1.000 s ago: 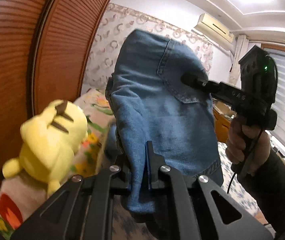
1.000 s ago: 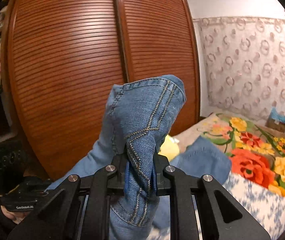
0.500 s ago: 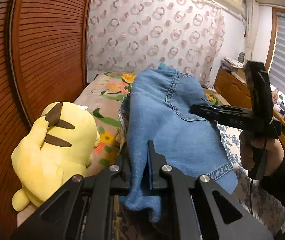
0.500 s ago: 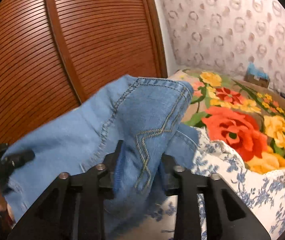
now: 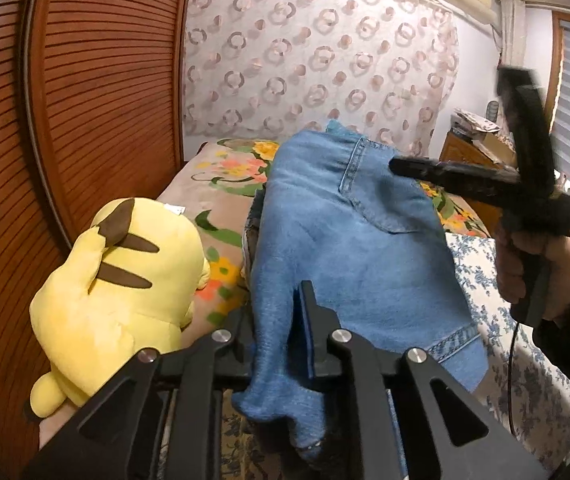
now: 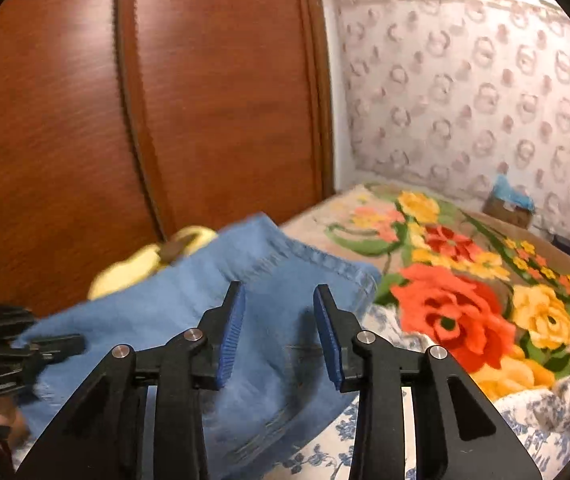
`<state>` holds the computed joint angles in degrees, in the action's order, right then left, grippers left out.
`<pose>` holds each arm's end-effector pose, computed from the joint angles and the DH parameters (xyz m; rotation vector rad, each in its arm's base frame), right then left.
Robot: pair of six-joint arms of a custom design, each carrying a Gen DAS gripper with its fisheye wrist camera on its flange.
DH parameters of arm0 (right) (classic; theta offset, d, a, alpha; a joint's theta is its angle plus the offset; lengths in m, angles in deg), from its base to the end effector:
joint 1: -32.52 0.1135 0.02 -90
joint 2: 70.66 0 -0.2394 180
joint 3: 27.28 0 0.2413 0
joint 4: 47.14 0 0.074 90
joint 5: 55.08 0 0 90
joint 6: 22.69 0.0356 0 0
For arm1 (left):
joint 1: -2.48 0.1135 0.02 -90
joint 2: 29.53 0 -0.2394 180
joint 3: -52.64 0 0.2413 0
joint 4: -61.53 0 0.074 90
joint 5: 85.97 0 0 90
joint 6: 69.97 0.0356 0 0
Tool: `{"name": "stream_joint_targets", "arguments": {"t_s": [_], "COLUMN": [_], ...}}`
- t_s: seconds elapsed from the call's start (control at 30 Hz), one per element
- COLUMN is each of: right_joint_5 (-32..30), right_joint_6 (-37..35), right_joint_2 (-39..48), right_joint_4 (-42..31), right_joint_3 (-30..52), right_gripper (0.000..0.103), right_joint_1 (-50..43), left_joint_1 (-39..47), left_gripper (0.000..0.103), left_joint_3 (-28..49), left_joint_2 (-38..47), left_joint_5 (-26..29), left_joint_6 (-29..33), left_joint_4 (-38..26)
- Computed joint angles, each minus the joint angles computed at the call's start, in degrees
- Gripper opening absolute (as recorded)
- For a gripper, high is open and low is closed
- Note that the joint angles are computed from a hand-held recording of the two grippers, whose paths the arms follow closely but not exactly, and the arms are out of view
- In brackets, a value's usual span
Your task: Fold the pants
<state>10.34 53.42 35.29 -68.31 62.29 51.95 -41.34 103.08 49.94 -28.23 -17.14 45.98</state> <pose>0.3738 0.1476 0.2108 -0.8549 2.0352 0.5299 0.2018 -0.1673 0.1587 -0.1378 2.2043 -0.1137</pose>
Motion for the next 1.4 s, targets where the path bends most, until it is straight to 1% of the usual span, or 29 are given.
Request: {"name": "stream_joint_targets", "arguments": {"t_s": [0.03,0.07,0.1,0.13,0.17,0.23,0.3,0.47,0.5,0.53,0.57,0.6,0.63,0.7,0.8,0.83,0.93,1.03,1.1,1.17,1.2,1.23,1.27,1.33,1.37,1.4], "right_joint_5": [1.9,4.9,5.3,4.6,3.6,3.2,4.2,3.0,2.5,1.9,1.7,1.3,1.1,0.1,-2.2,-3.0,-4.7,-7.5,-10.0,-13.9,-17.1,-20.9,-23.2,-29.1,-32.7,-34.8], "right_joint_6": [0.1,0.0,0.4,1.0,1.6,1.7,1.5,-0.5,-0.5,-0.6,-0.7,-0.9,-1.0,-1.2,-1.7,-1.9,-2.7,-4.6,-6.1,-8.6,-10.9,-14.5,-17.0,-25.1,-32.3,-37.6], "right_joint_2": [2.1,5.0,6.0,7.8,8.0,5.3,0.9,-12.1,-14.5,-18.0,-19.7,-23.1,-25.0,-30.6,-38.4,-40.6,-48.7,-56.8,-62.5,-66.9,-68.7,-69.8,-70.1,-70.3,-69.0,-67.7], "right_joint_4": [-1.1,-2.0,-2.8,-4.1,-3.8,-1.7,-1.5,-0.7,-0.9,-1.5,-1.7,-2.2,-2.6,-4.0,-7.3,-8.5,-13.1,-18.4,-23.6,-28.6,-31.6,-35.3,-37.6,-45.0,-50.7,-54.9], "right_joint_3": [1.8,3.7,4.2,5.8,5.5,1.7,-2.5,-15.0,-17.1,-19.9,-21.2,-23.8,-25.0,-28.5,-32.3,-33.2,-35.7,-37.9,-38.6,-38.9,-38.6,-38.1,-37.7,-35.9,-34.3,-33.1], "right_gripper": [0.032,0.032,0.032,0.032,0.032,0.031,0.031,0.031,0.031,0.031,0.031,0.031,0.032,0.032,0.032,0.032,0.033,0.042,0.048,0.057,0.059,0.063,0.067,0.07,0.072,0.073], "right_joint_1": [0.3,0.5,0.2,-0.2,-0.9,-1.4,-1.6,-3.2,-3.7,-4.3,-4.7,-5.5,-6.0,-7.6,-11.0,-12.1,-15.6,-21.6,-27.3,-34.3,-39.4,-45.7,-49.3,-59.6,-66.4,-70.6], "left_joint_1": [0.1,0.1,0.1,-0.1,-0.1,-0.7,-1.7,-7.0,-8.5,-9.7,-10.9,-12.3,-13.7,-16.0,-20.2,-21.5,-25.0,-28.0,-30.1,-31.6,-32.6,-33.4,-34.1,-35.4,-35.8,-36.4], "left_gripper": [0.018,0.019,0.02,0.02,0.02,0.02,0.02,0.022,0.026,0.027,0.028,0.031,0.035,0.039,0.041,0.043,0.046,0.049,0.049,0.05,0.05,0.05,0.05,0.051,0.051,0.051], "left_joint_3": [-0.4,-0.7,-0.9,-0.9,-0.9,-0.3,0.1,1.5,1.9,2.2,2.7,3.4,4.3,6.2,10.1,11.5,15.2,20.1,23.9,26.5,28.0,29.1,30.2,34.5,35.7,37.4], "left_joint_2": [0.1,0.0,-0.2,-0.5,-0.6,-0.9,-1.9,-5.8,-6.5,-7.0,-7.2,-7.1,-6.9,-6.1,-3.6,-2.6,0.6,5.1,8.9,11.5,13.1,14.2,15.3,18.7,19.6,20.7], "left_joint_5": [0.1,0.2,0.4,0.2,0.2,-0.8,-2.0,-8.2,-9.4,-10.4,-11.5,-12.6,-13.8,-15.9,-18.6,-19.2,-20.9,-22.2,-23.0,-23.2,-23.4,-23.5,-23.7,-24.0,-24.1,-24.3], "left_joint_6": [-0.1,-0.2,-0.4,-0.7,-0.5,-0.7,-1.5,-3.5,-4.1,-4.5,-5.1,-5.7,-6.2,-7.4,-9.8,-10.6,-12.5,-15.8,-18.3,-19.2,-19.2,-19.2,-19.5,-21.2,-21.8,-22.3], "left_joint_4": [0.4,0.7,0.8,0.3,0.2,-1.1,-3.0,-9.3,-10.6,-11.5,-12.4,-13.6,-14.9,-17.2,-21.1,-22.3,-24.6,-28.2,-30.3,-30.8,-30.6,-30.1,-30.1,-32.5,-33.4,-34.1]}}
